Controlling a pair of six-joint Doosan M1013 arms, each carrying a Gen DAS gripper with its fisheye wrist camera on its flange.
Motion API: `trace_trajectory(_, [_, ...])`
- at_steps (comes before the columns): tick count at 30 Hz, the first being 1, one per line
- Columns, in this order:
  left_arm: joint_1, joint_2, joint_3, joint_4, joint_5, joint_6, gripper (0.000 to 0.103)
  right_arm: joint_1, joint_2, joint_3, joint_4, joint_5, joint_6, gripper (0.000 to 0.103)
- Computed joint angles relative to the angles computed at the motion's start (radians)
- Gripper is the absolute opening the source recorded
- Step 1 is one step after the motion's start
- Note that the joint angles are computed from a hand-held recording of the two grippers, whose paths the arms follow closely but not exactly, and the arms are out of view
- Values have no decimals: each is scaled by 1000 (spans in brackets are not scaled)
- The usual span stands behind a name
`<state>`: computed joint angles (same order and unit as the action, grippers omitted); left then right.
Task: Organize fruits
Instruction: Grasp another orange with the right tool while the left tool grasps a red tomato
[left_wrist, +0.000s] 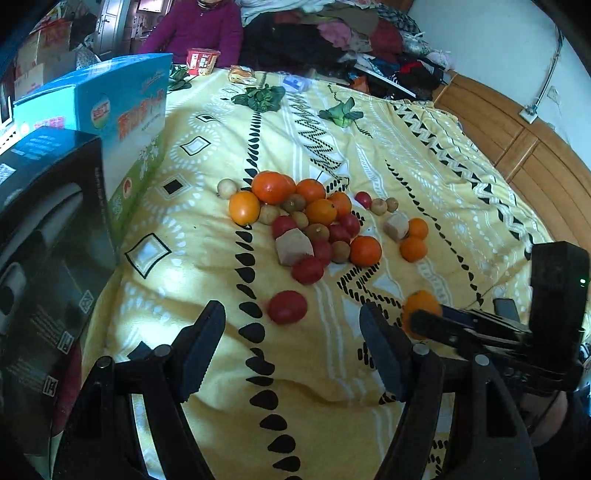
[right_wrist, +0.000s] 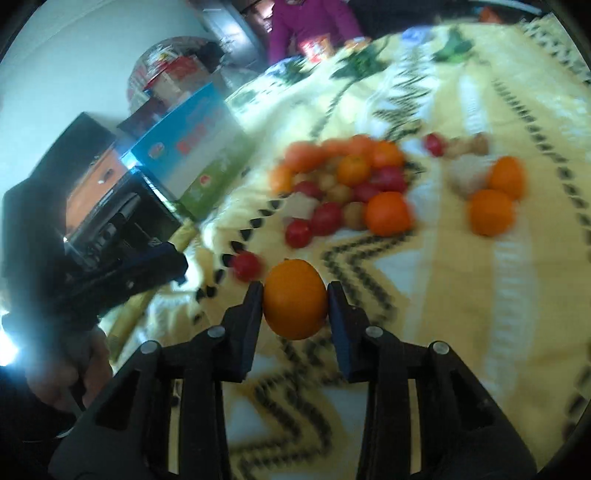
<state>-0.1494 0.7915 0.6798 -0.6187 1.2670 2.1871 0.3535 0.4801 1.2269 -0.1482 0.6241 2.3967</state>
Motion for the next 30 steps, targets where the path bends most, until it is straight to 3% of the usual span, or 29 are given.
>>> trace_trajectory(6, [-16, 14, 3, 50, -15, -10, 76, 1, -22, 43, -67, 34, 109, 36])
trace_trajectory(8, [-22, 20, 0, 50, -15, 11, 68, -4, -13, 32, -62, 49, 109, 36])
trace_trajectory(18, [-47, 47, -16, 78, -36, 29, 61, -1, -5, 46, -67, 44, 114, 37])
trace_trajectory(19, [-48, 48, -15, 78, -40, 32, 57, -1, -5, 46, -70, 46, 116, 37])
trace_trajectory(22, [-54, 52, -20, 102, -23, 35, 31, 6, 0, 32, -96, 64, 127, 36])
trace_trajectory(30, [-25, 13, -8, -4, -39, 54, 31, 23, -4, -1, -194, 106, 187, 36])
